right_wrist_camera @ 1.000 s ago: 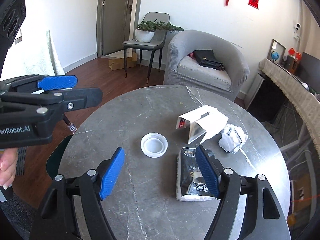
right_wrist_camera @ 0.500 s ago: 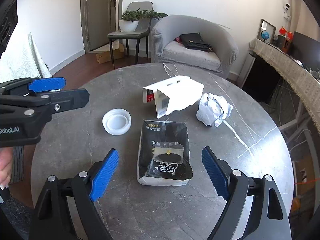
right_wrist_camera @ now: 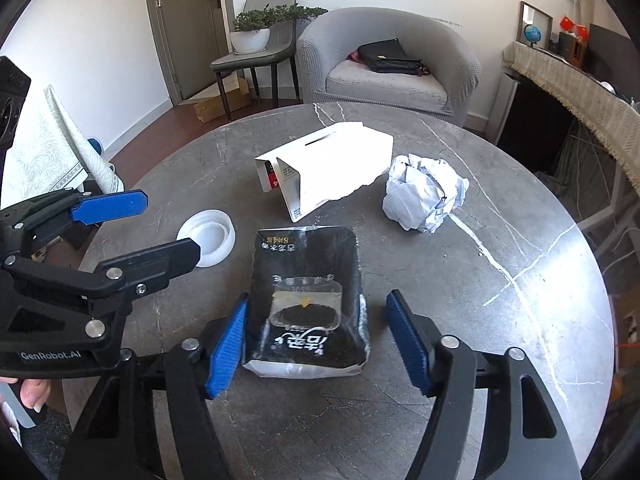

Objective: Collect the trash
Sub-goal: 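Grasp the black snack bag with the right tool while the left tool grasps the white lid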

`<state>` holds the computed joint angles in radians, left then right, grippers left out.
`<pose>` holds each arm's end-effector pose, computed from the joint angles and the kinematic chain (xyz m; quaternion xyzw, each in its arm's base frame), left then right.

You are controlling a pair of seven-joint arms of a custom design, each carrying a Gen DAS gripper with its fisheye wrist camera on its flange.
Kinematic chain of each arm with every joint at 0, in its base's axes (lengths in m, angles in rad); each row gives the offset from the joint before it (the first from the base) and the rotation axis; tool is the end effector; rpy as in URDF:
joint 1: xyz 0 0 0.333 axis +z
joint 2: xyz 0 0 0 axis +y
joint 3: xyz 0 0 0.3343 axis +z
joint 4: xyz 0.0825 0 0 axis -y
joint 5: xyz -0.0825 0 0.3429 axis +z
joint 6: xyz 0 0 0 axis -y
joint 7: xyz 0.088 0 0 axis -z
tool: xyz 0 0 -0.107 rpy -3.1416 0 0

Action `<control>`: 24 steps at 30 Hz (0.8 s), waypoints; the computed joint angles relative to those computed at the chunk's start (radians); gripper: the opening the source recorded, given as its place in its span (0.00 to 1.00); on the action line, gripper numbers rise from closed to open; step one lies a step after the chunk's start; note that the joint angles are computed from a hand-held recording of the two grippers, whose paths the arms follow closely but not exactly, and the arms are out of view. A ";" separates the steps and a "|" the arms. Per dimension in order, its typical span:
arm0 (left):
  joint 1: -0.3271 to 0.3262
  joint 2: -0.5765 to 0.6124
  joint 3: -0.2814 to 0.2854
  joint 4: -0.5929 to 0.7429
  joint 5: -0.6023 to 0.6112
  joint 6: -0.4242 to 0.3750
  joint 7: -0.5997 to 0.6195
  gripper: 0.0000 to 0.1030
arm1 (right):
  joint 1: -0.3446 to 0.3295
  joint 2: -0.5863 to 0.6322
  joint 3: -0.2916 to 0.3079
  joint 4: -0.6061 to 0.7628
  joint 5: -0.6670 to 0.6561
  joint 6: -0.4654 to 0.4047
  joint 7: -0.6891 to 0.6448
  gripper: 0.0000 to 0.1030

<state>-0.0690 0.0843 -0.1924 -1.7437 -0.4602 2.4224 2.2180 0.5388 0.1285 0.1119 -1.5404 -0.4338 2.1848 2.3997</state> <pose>0.5760 -0.1510 0.6137 -0.4179 0.8388 -0.3262 0.1239 0.4926 0.3491 0.6564 -0.6623 0.6789 -0.2063 0.2408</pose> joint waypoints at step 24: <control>-0.031 0.048 -0.021 0.024 0.201 0.034 -0.187 0.61 | -0.099 -0.154 0.048 -0.171 0.008 0.098 0.063 0.51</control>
<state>-0.0996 0.1327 -0.2138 -1.7198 -0.2587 2.4565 2.0313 0.4399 -0.0253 0.1600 -1.7110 -0.4254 2.2830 2.4628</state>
